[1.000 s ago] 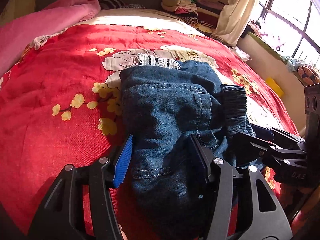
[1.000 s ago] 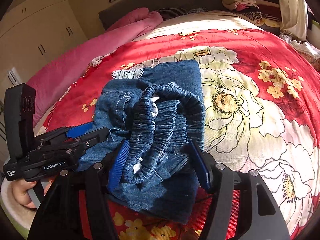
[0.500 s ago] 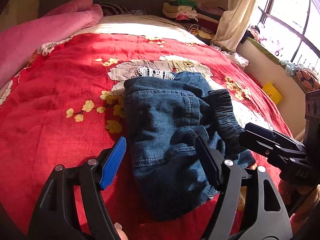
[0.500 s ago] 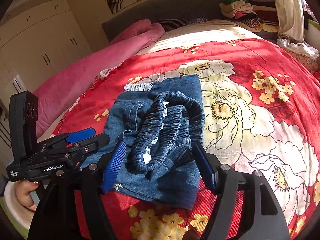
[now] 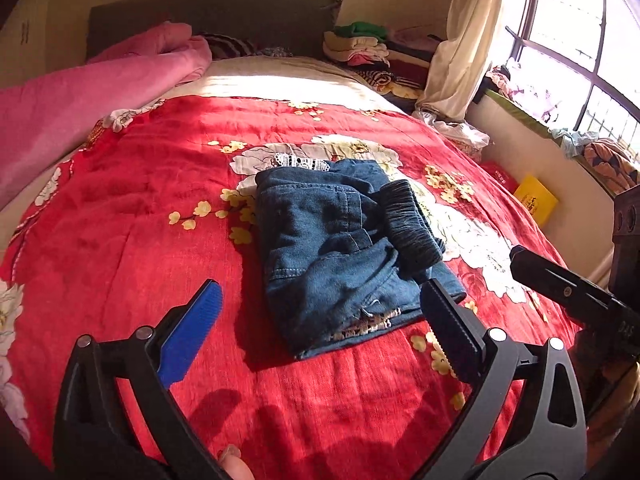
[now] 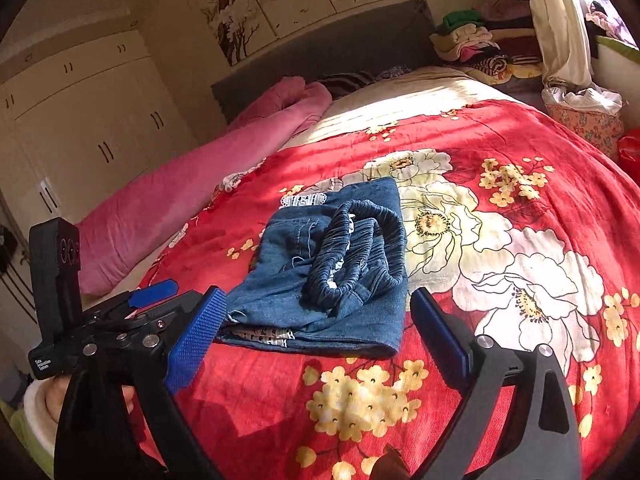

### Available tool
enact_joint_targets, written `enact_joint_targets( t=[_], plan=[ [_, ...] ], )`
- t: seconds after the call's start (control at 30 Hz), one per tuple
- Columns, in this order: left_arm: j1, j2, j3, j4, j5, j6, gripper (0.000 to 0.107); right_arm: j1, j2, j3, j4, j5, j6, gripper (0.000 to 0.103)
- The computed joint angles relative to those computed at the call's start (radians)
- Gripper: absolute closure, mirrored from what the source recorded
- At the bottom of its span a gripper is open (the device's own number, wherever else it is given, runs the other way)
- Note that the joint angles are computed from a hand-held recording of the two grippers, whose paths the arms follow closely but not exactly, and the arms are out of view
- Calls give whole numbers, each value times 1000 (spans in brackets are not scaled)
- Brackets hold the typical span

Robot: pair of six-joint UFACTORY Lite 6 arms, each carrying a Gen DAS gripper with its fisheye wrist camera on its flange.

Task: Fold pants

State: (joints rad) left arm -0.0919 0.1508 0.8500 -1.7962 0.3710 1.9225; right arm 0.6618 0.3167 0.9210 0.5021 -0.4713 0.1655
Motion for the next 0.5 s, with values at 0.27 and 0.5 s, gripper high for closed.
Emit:
enact_joint_targets(
  t=[0.27, 0.5],
  plan=[
    [69, -156, -165, 32, 10, 0, 14, 95, -68, -70, 309, -44, -243, 5],
    [124, -240, -265, 63, 5, -6, 14, 205, -71, -88, 571, -104, -458, 5]
  ],
)
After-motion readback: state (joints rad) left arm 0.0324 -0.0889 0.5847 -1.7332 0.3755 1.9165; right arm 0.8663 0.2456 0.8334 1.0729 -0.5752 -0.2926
